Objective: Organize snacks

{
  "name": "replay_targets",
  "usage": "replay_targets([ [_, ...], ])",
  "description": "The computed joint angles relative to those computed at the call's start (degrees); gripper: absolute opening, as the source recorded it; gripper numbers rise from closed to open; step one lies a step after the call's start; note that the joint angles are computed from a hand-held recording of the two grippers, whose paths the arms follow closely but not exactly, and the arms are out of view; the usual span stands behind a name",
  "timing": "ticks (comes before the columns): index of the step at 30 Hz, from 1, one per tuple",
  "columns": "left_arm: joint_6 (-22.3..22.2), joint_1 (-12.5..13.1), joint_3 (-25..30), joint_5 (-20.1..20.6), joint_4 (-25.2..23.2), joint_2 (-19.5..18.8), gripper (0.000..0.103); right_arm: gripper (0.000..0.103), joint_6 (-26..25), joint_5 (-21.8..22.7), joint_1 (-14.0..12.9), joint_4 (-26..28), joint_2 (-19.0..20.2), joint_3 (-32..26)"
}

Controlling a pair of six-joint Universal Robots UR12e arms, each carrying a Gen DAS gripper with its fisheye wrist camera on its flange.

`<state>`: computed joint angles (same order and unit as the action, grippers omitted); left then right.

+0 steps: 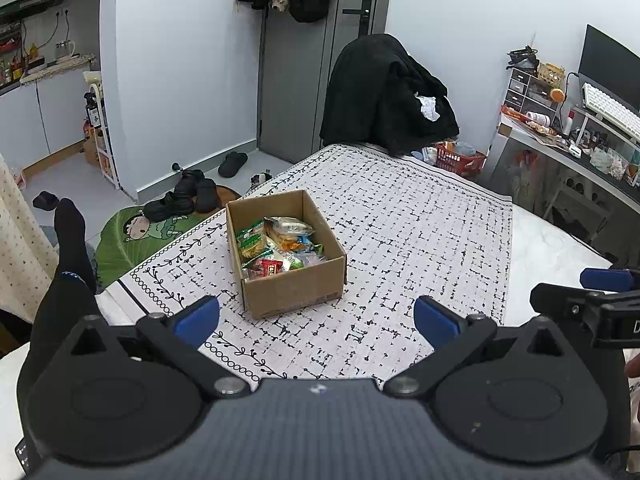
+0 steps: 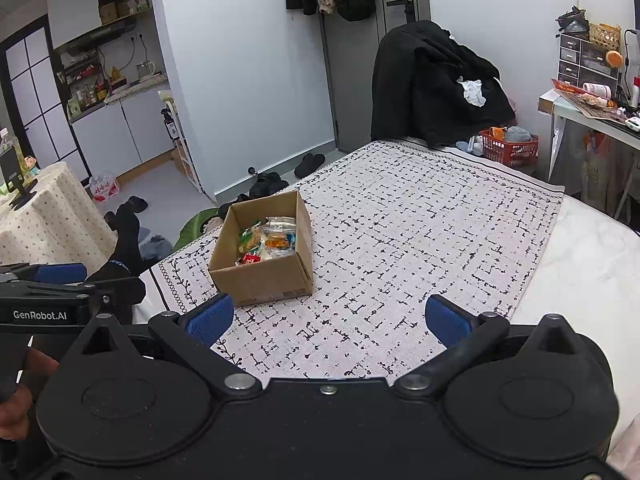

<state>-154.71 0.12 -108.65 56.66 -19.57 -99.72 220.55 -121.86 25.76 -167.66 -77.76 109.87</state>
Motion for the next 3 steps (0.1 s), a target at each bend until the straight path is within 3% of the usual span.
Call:
replay_targets([
  [3, 0.1, 0.0, 0.0, 0.1, 0.0, 0.0, 0.103, 0.103, 0.1, -0.1, 0.0, 0.1, 0.0, 0.0],
])
